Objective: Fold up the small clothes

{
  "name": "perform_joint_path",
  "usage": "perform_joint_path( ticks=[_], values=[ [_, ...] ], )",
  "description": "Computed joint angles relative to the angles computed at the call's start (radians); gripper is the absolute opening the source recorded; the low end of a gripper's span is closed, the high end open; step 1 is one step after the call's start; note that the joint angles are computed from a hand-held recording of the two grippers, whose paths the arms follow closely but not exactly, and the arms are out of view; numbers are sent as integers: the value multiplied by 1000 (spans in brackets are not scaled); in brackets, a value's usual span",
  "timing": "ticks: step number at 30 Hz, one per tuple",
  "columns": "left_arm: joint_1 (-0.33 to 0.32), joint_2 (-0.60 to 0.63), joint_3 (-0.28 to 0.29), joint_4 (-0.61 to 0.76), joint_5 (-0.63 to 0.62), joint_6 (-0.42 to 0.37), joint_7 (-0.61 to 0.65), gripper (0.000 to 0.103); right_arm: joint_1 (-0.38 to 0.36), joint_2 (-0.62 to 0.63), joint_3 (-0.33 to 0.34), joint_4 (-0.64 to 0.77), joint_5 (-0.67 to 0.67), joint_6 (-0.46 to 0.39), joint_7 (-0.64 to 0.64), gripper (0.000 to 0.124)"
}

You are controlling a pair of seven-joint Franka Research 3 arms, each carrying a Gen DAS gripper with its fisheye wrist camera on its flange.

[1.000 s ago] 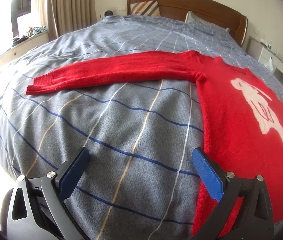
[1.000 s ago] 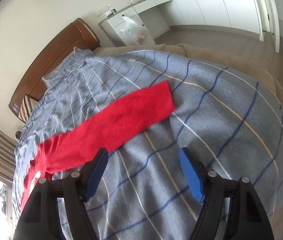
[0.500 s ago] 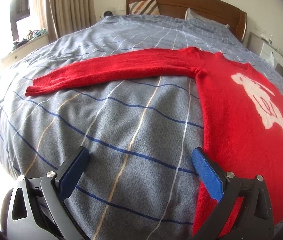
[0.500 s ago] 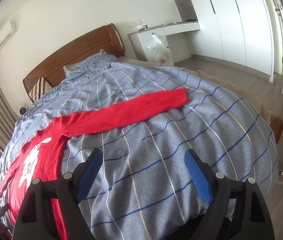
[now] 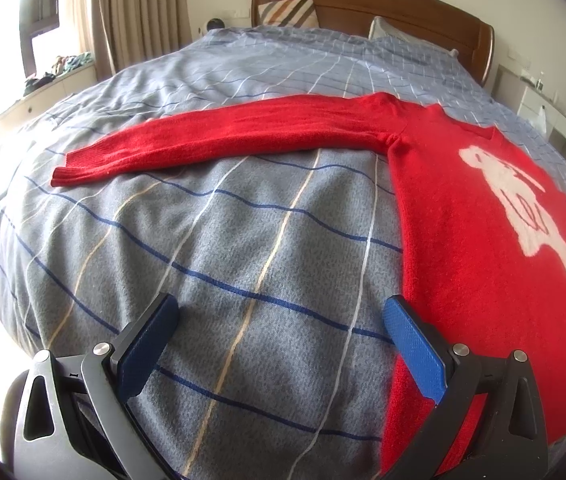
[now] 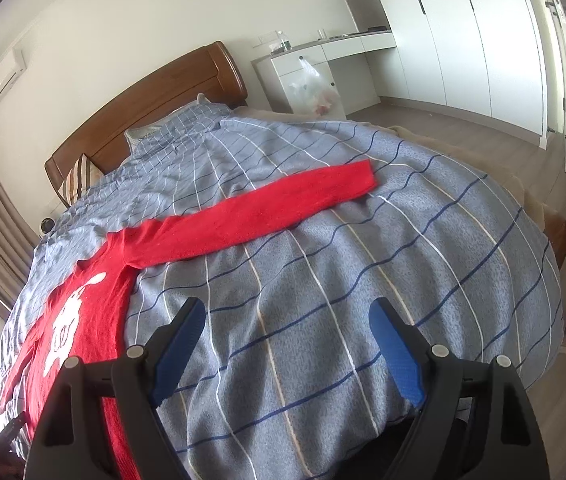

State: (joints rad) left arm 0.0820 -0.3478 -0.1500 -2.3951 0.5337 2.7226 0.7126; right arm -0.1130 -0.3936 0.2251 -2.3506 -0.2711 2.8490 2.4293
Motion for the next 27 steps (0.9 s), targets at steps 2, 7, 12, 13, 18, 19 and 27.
perform_joint_path(
  ticks=[2,7,12,13,18,19,27],
  values=[
    [-8,-3,10,-4,-20,10,8,103,43,31,-44,38,45,-20,-64,83],
    [-6,-7,10,-8,-38,16,12,103,242,113,-267,148,425,41,-325,84],
    [2,-8,2,-4,-26,5,7,103,395,264,-494,356,990,-132,-639,84],
    [4,-9,0,-5,-21,4,2,103,377,289,-494,374,1018,-151,-614,84],
    [10,-7,-5,-1,-2,-7,-15,103,303,381,-475,393,1198,-184,-587,79],
    [11,-4,-6,2,2,-12,-17,103,291,394,-464,392,1228,-161,-609,77],
    [7,5,-12,13,40,-35,-32,103,198,514,-387,532,1081,-188,-587,47]
  ],
)
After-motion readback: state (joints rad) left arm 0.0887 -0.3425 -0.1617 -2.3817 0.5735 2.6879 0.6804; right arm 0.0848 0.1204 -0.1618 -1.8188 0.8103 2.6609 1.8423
